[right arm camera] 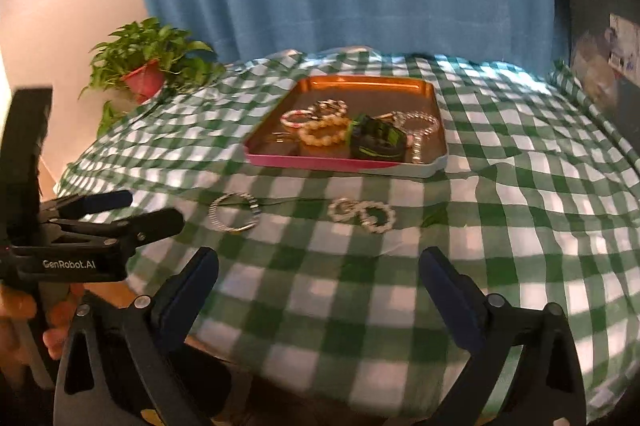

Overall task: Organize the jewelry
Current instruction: 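Reach the left gripper to the silver beaded bracelet while the right reaches the pearl rings, then grasp the silver beaded bracelet with the left gripper while the right grasps the pearl rings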

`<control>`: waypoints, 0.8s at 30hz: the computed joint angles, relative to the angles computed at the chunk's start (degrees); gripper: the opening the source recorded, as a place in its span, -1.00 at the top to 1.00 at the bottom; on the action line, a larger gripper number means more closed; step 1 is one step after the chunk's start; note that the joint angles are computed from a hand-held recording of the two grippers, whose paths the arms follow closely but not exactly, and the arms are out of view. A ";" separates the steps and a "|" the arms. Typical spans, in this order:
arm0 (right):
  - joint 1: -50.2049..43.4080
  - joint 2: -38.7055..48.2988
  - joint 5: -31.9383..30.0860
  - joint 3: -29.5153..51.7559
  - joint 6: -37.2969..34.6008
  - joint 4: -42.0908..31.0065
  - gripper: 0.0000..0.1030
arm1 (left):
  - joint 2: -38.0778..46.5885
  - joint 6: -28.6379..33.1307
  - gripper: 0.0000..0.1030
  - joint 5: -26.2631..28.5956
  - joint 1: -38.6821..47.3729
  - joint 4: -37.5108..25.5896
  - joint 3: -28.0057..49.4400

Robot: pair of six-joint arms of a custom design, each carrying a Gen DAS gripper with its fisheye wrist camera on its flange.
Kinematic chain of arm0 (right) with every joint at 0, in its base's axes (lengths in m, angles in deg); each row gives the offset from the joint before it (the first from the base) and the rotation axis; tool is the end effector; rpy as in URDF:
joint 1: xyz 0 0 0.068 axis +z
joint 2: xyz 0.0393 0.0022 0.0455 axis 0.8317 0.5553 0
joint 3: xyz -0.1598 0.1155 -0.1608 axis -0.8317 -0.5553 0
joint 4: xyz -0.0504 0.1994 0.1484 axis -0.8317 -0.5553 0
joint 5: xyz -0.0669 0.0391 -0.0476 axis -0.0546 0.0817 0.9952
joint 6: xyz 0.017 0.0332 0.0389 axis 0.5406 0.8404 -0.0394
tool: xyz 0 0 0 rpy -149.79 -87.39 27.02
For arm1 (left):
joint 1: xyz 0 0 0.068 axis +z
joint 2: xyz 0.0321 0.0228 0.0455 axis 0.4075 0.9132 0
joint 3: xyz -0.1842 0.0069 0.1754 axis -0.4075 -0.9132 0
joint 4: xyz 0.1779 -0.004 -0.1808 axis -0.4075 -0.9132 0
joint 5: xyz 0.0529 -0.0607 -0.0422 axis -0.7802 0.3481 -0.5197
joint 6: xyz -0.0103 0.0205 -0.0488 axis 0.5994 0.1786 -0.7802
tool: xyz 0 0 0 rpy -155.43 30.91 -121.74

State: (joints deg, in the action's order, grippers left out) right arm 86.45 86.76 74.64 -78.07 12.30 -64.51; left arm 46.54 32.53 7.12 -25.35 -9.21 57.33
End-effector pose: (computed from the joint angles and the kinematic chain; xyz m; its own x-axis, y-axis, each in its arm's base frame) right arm 0.1356 0.0729 0.1210 -0.6967 -0.0366 -0.7164 -0.1936 0.9712 0.1387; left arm 0.1924 -0.2083 0.1207 -0.8088 0.0783 -0.5828 0.1824 0.9756 -0.1221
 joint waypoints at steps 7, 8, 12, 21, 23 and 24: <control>-11.34 20.27 -7.54 2.54 -12.13 18.05 -0.34 | 9.36 6.37 -0.37 2.68 5.01 2.14 5.97; -12.39 24.24 -8.70 3.27 -13.85 21.02 -0.26 | 10.77 6.59 -0.20 2.78 5.50 2.10 6.81; -14.66 32.97 -10.68 5.48 -16.25 25.28 0.32 | 10.16 7.14 -0.02 4.35 6.05 5.04 4.85; -12.41 37.83 -7.15 6.73 -17.95 26.67 0.46 | 10.91 11.91 0.39 1.93 3.24 7.67 3.83; -11.66 38.14 -6.18 6.63 -18.26 27.16 0.47 | 10.04 12.25 0.75 2.98 3.30 9.01 2.55; -11.71 38.05 -6.41 6.57 -18.37 27.14 0.53 | 9.91 12.02 0.82 3.43 3.38 9.18 2.35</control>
State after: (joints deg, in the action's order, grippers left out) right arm 74.73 124.81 68.23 -71.50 -6.07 -37.37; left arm 56.45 44.55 10.54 -21.97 -0.03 59.68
